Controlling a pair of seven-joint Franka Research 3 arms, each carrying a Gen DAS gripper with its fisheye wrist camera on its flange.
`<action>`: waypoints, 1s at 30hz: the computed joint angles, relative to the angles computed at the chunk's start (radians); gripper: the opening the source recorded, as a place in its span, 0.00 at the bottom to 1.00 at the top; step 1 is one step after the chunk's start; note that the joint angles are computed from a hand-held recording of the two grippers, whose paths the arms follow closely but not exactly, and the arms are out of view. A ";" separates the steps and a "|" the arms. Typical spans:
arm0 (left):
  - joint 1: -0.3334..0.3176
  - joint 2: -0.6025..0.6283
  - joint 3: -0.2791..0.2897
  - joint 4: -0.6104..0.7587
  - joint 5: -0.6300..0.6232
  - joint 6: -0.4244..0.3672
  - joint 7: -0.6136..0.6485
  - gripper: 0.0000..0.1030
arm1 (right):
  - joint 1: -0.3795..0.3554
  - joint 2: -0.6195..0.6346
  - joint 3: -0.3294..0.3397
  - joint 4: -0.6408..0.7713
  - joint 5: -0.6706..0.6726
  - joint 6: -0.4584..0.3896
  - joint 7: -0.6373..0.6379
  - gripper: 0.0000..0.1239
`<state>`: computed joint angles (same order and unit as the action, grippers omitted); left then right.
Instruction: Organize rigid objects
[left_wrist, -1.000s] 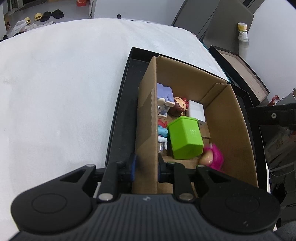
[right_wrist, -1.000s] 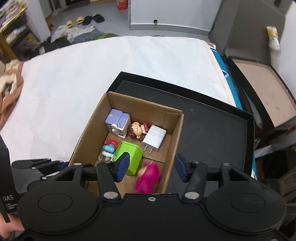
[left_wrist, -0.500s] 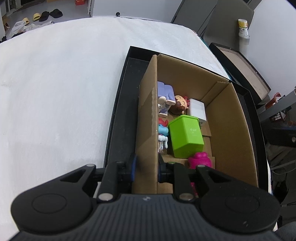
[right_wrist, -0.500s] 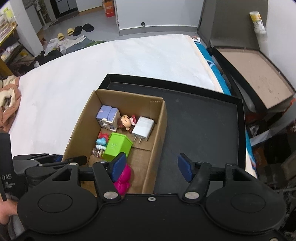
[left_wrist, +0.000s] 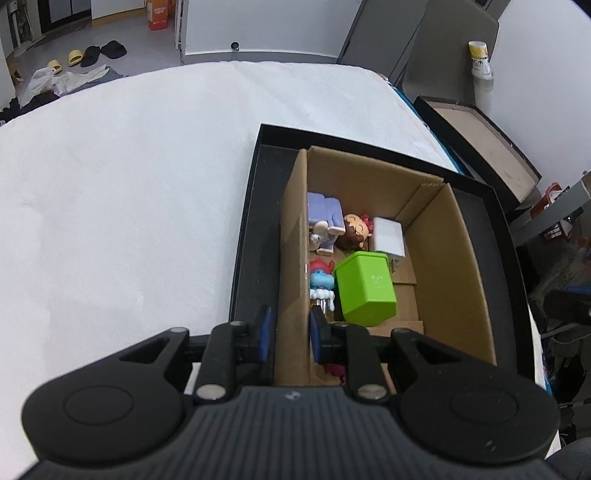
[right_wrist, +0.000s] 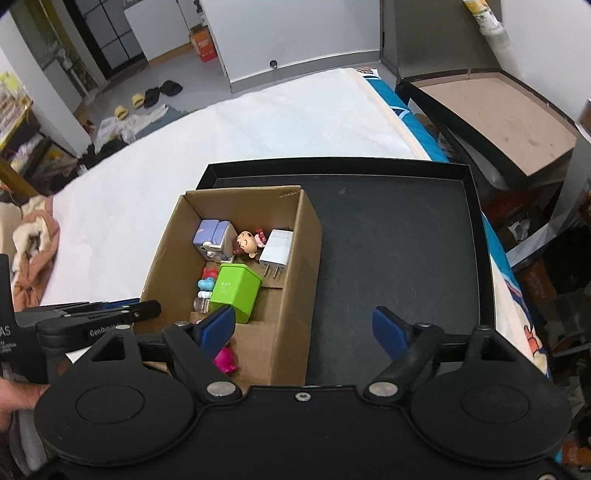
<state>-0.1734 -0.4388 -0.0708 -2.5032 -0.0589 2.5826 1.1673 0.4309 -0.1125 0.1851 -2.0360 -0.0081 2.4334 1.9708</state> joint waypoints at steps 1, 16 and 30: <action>0.007 -0.009 -0.010 -0.001 0.013 -0.003 -0.012 0.19 | -0.001 -0.012 -0.003 -0.015 0.007 0.009 -0.001 0.67; -0.023 -0.153 -0.047 0.035 0.086 -0.081 -0.099 0.44 | -0.063 -0.210 0.015 -0.197 0.059 0.115 0.016 0.83; -0.077 -0.305 -0.078 0.051 0.120 -0.148 -0.162 0.85 | -0.118 -0.379 0.068 -0.252 -0.002 0.082 0.082 0.83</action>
<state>-0.2500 -0.7442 -0.1485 -2.4521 0.0614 2.4348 1.0049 0.3126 -0.4913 0.2534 -2.2882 -0.0106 2.5157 2.0530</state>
